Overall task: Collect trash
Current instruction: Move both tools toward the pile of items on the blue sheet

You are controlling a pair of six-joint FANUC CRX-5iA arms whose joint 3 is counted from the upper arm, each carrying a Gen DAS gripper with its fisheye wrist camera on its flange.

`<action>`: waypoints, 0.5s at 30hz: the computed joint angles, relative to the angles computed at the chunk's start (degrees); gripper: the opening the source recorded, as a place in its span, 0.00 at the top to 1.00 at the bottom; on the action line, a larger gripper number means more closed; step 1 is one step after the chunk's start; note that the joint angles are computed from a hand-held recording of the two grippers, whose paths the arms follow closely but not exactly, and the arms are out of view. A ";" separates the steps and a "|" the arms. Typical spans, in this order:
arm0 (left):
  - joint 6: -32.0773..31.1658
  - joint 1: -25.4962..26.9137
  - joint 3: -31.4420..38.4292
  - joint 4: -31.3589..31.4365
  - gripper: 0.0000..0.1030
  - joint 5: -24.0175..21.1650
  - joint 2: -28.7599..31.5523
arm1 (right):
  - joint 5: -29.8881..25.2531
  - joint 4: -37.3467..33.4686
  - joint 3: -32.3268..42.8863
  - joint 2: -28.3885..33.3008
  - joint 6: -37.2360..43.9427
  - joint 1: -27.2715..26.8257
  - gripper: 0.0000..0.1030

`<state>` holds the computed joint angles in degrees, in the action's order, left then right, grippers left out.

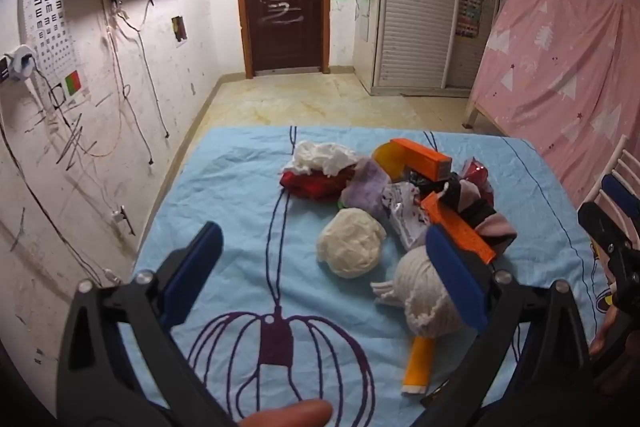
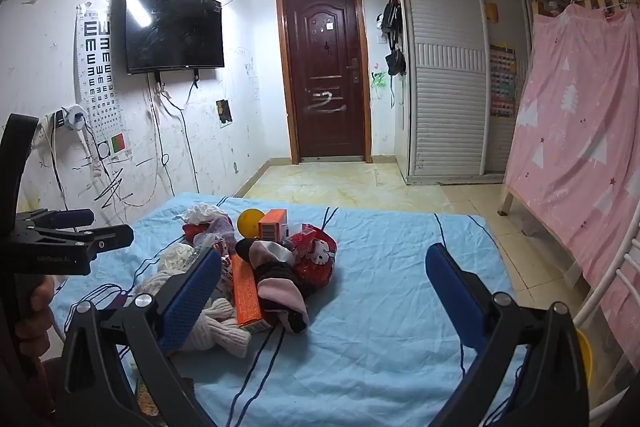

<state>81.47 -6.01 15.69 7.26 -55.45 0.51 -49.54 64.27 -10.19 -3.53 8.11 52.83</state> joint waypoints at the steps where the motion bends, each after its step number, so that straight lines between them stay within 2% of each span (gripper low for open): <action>1: 0.19 0.01 0.65 -0.20 0.06 -0.37 0.47 | 0.23 -0.77 0.32 0.17 0.74 -0.27 0.08; 9: 0.87 0.93 8.56 0.10 0.06 -6.23 6.01 | 6.48 -11.77 3.50 0.57 9.39 -3.38 0.08; 15: 0.86 2.27 16.41 3.93 0.06 -11.83 12.09 | 6.35 -22.07 8.97 3.40 17.50 -5.02 0.08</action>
<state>82.33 -3.74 32.10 11.18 -67.27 12.60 -43.19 42.20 -1.22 -0.13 25.61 47.81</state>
